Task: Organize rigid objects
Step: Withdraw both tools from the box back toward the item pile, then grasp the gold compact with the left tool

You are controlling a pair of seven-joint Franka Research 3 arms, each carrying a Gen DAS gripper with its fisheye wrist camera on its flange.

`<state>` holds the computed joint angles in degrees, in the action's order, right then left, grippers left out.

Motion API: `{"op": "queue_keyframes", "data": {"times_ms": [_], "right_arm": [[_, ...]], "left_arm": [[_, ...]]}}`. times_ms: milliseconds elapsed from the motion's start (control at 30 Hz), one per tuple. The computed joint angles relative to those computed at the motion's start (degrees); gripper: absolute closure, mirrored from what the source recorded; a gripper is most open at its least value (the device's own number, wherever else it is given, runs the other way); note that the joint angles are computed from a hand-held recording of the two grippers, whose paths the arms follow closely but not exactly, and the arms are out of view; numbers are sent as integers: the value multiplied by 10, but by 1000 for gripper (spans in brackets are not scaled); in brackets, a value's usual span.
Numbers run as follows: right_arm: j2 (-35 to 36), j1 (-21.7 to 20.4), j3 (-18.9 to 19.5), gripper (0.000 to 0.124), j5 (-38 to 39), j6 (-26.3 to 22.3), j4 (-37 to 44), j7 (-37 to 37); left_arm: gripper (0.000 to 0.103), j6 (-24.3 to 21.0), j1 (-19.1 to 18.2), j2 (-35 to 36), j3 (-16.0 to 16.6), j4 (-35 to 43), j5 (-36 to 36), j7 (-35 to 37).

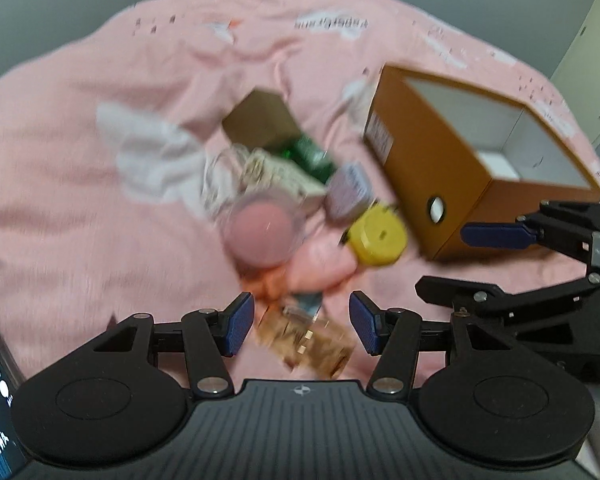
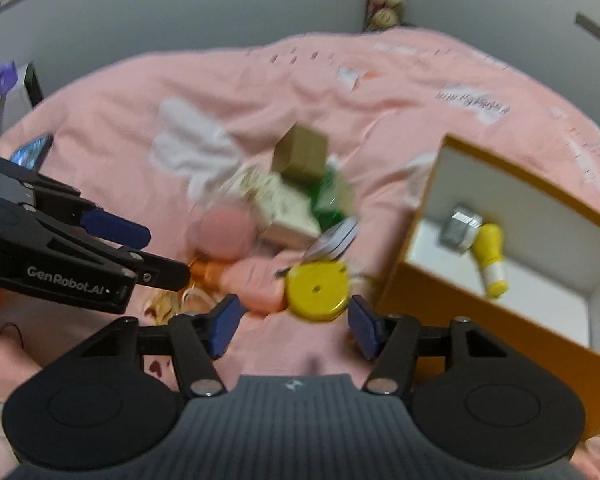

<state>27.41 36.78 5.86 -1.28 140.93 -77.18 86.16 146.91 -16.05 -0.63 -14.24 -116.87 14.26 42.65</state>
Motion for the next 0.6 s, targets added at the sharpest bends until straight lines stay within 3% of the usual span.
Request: {"op": "queue_keyframes", "data": {"times_ms": [167,333,433,500,600], "right_arm": [[33,0,7,71,14,-62,47,-16],[57,9,-7,74,9,-104,80,11],[65,5,-8,74,15,-114,90,25],[67,1,-8,70,21,-119,92,34],[62,-9,-1,61,39,-110,82,36]], "left_arm": [[36,4,0,7,1,-5,-41,47],[34,-37,-6,36,-3,25,-32,70],[23,-55,-11,48,-7,41,-25,108],[16,-70,-15,58,-9,54,-13,129],[16,-105,-26,82,-11,85,16,152]]}}
